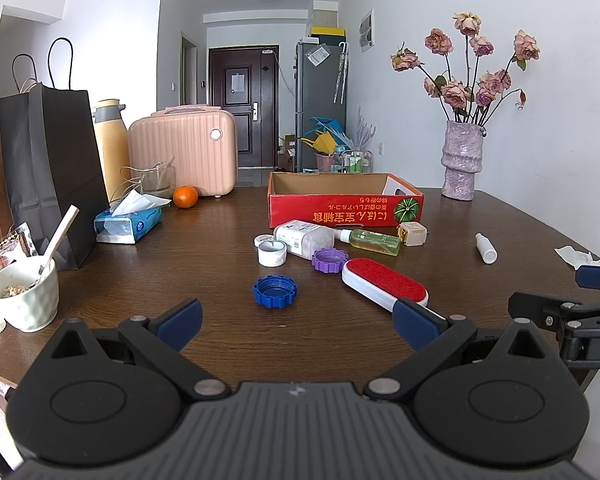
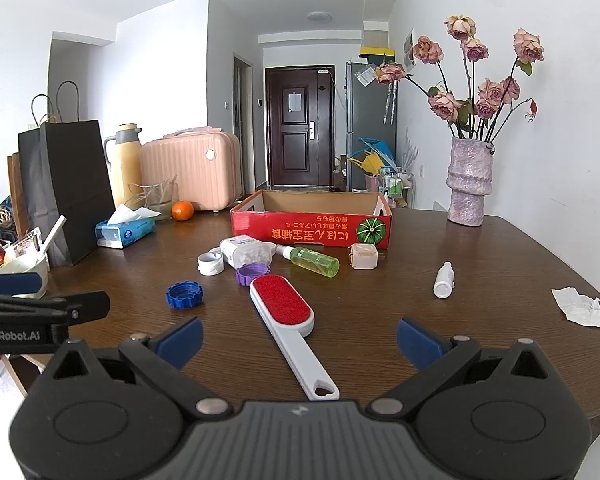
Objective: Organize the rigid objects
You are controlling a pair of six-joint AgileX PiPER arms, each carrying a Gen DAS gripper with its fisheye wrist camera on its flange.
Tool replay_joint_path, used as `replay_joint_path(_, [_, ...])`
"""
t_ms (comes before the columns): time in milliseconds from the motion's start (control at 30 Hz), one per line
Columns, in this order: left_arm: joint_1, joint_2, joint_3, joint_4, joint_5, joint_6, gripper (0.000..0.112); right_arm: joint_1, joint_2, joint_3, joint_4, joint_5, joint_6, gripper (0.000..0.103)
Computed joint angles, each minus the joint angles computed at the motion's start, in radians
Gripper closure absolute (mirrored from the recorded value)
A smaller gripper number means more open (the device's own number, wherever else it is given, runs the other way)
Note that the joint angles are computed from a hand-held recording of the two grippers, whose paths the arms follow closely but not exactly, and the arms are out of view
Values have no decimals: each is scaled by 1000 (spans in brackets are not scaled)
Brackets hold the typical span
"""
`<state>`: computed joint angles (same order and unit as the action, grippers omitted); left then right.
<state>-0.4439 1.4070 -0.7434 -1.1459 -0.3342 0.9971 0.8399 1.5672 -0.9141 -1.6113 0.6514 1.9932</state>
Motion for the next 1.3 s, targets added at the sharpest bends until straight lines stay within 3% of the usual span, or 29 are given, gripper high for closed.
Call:
replay_joint_path(267, [2, 20, -39, -77, 6, 78, 9, -13, 11, -4, -13, -10, 9, 0])
replay_joint_path(767, [63, 148, -167, -163, 76, 177, 9, -120, 85, -90, 8, -113, -57, 0])
replay_joint_path(1100, [112, 219, -253, -216, 132, 242, 9, -170, 155, -194, 105, -164, -195, 0])
replay_joint_path(1300, [131, 262, -311, -330, 154, 364, 9, -190, 203, -262, 166, -188, -280, 0])
